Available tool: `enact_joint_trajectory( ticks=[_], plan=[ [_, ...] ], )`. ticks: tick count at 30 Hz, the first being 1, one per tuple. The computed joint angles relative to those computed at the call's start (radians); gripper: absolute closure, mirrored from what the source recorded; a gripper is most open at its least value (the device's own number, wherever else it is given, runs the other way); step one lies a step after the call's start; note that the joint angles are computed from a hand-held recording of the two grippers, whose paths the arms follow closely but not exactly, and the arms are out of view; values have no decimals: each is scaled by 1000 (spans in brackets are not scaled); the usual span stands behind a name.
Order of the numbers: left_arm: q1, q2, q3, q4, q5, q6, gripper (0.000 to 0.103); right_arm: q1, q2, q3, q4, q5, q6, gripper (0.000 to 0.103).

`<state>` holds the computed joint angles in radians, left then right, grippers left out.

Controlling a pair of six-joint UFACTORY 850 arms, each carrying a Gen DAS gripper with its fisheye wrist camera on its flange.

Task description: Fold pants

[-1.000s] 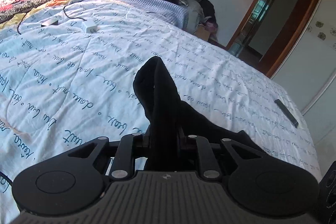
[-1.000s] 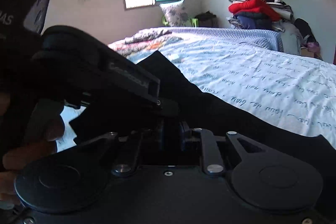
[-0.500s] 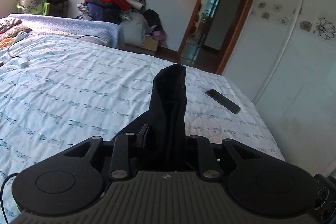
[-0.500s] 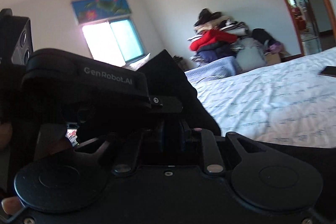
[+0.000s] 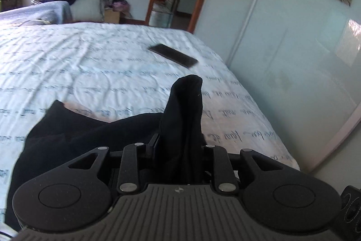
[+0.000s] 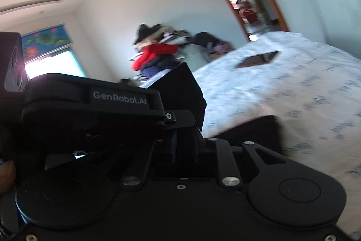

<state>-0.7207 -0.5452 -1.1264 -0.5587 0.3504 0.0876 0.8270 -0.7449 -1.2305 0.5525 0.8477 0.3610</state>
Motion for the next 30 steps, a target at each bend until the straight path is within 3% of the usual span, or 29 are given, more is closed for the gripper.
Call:
enact_joint_trajectory(
  ticks=[1, 2, 5, 6, 8, 10, 12, 14, 16, 17, 20, 23, 24, 25, 27, 30],
  plan=[
    [-5, -19, -20, -9, -8, 14, 71, -3, 8, 22, 8, 3, 9, 85],
    [-10, -45, -46, -13, -17, 35, 65, -6, 9, 28, 21, -4, 12, 85],
    [5, -99, -100, 208, -66, -154, 36, -8, 34, 71, 113, -12, -11, 85],
    [12, -100, -101, 285, -77, -243, 31, -7, 40, 78, 151, -18, -49, 85],
    [14, -67, -72, 314, -75, -295, 31, 6, 51, 94, 302, -4, -200, 84],
    [16, -30, -33, 208, -38, -179, 30, 18, 58, 104, 462, 23, -338, 83],
    [16, 5, 2, 21, 15, 30, 23, 6, 67, 122, 454, 41, -310, 81],
    [24, 19, 18, -175, 79, 240, 14, -22, 80, 152, 283, 39, -144, 77],
    [31, 4, 6, -377, 152, 449, 13, -62, 69, 151, 75, 38, 9, 62],
    [39, -11, -9, -476, 174, 553, 13, -71, 62, 138, 14, 28, 38, 61],
    [82, -39, -59, -727, 169, 798, 13, -94, 21, 54, -78, -75, 19, 53],
    [131, -64, -91, -789, 129, 844, 13, -113, -21, -16, -124, -161, 37, 53],
    [145, -80, -110, -847, 117, 919, 13, -124, -30, -30, -170, -178, 91, 56],
    [151, -104, -140, -930, 118, 1018, 13, -127, -30, -28, -218, -175, 144, 74],
    [163, -150, -195, -1043, 126, 1163, 14, -132, -32, -33, -228, -173, 147, 92],
    [172, -184, -223, -1089, 147, 1208, 13, -112, -14, -20, -136, -138, -2, 93]
  ],
)
